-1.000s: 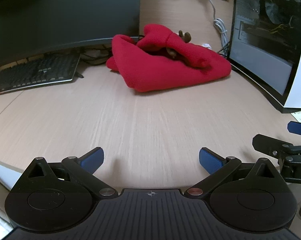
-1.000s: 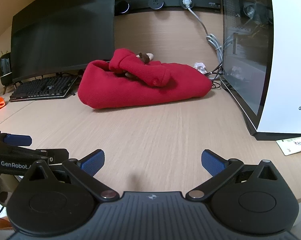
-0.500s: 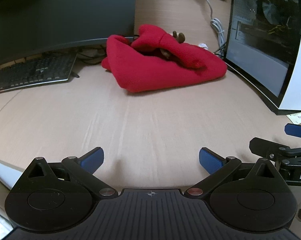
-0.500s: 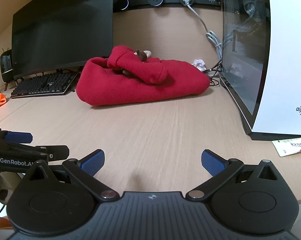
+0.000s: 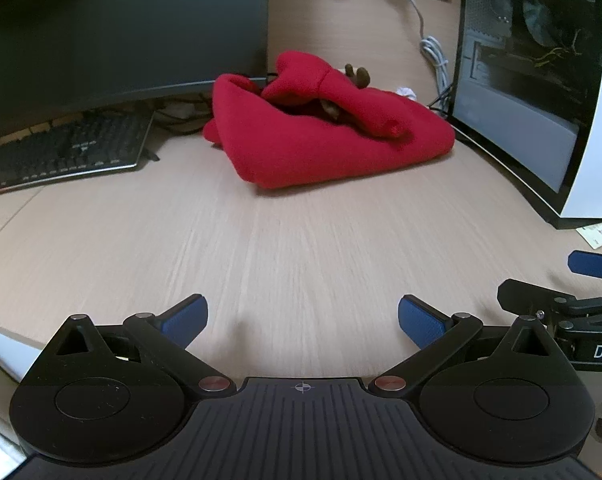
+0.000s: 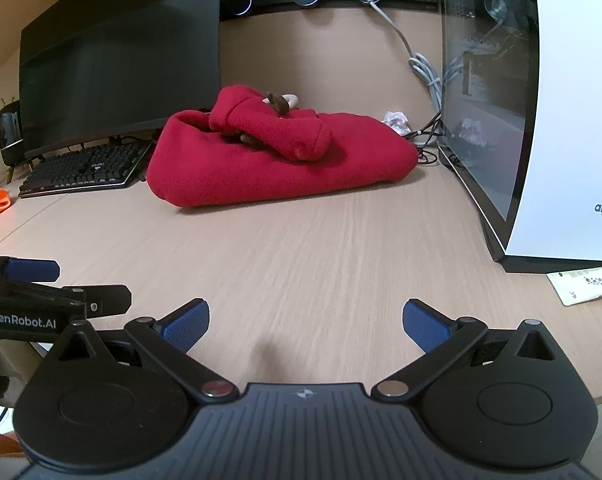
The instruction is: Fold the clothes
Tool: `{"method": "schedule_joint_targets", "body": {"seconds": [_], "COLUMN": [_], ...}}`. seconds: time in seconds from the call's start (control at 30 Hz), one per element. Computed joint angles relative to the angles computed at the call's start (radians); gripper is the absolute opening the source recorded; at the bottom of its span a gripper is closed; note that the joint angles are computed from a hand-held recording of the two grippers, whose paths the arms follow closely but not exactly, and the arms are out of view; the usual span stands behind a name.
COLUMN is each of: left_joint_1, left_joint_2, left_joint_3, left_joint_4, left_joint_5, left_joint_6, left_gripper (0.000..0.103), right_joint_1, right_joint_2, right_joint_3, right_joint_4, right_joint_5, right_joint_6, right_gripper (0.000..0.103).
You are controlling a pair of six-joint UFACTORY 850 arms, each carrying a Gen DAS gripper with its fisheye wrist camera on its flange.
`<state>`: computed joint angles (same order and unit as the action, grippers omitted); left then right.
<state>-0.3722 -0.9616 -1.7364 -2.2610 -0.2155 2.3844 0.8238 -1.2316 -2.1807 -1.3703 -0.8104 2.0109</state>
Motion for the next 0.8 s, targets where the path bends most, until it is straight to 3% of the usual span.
{"method": "schedule_joint_targets", "body": {"seconds": [0.8], "left_joint_1": [0.006], "left_joint_2": [-0.009], "left_joint_3": [-0.009], "left_joint_4": [0.063], "left_joint_5": [-0.011], "left_joint_6": [-0.058], "left_gripper": [0.103], "right_joint_1": [-0.001], "right_joint_2": [-0.008], "right_joint_3": [-0.014], "right_joint_4": [0.030], "right_joint_5": [-0.005], "right_joint_6": [-0.025], "right_gripper": [0.103]}}
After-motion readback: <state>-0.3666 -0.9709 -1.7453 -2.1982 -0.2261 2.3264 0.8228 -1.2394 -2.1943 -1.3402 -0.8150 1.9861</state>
